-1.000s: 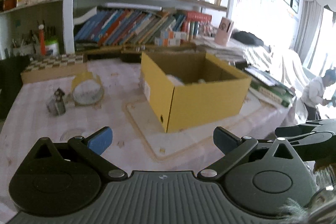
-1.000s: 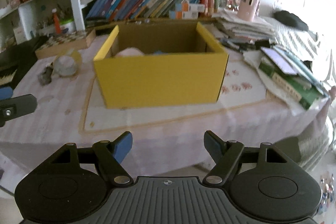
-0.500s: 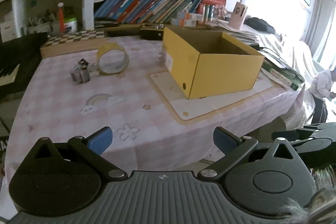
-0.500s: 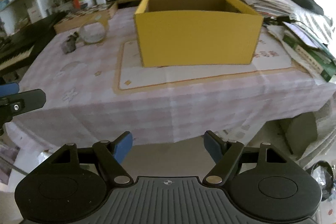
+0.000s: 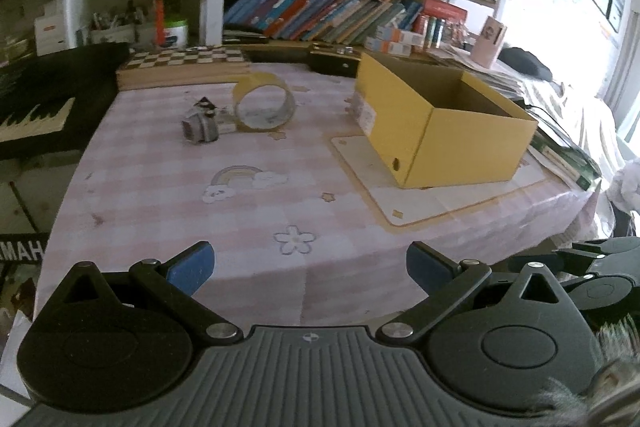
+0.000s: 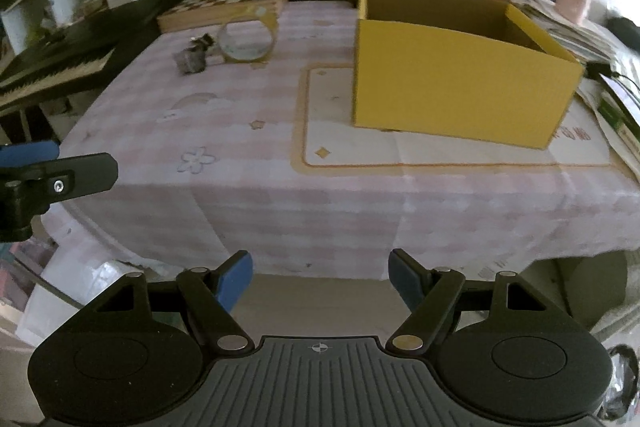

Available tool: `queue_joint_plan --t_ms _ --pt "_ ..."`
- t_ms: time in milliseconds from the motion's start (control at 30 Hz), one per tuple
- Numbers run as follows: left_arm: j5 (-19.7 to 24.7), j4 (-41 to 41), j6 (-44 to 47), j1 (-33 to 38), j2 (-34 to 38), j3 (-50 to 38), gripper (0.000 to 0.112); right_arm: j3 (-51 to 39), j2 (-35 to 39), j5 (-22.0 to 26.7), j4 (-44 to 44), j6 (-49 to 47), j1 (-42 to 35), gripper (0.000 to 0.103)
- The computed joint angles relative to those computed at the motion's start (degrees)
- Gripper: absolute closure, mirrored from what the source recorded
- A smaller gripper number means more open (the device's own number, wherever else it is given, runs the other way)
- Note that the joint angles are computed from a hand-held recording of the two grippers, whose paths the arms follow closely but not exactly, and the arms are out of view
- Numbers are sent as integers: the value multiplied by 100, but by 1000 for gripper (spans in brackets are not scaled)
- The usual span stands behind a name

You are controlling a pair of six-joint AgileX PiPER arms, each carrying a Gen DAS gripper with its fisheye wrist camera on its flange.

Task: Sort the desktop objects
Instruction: 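Withdraw both tools from the box back toward the toy car and tape, then grasp the grey toy car with the left tool while the right tool grasps the yellow tape roll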

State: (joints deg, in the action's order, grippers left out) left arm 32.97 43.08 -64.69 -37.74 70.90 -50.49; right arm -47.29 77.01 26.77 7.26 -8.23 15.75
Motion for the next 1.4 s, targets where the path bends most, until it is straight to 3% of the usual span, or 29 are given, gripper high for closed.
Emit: queue_joint_plan --t_ms 333,700,1000,1400 --pt "69 -80 65 539 -218 145 9 -500 551 -12 88 -188 591 26" --pt "-62 -267 223 1099 81 -30 9 -1286 1337 108 770 -1133 634 26" --pt "-271 -322 335 1667 941 -815 9 -2764 2470 616 1373 -2118 427 26" --pt "-24 -190 656 2060 2434 -2617 9 -5008 3856 1044 1506 -2219 368 26"
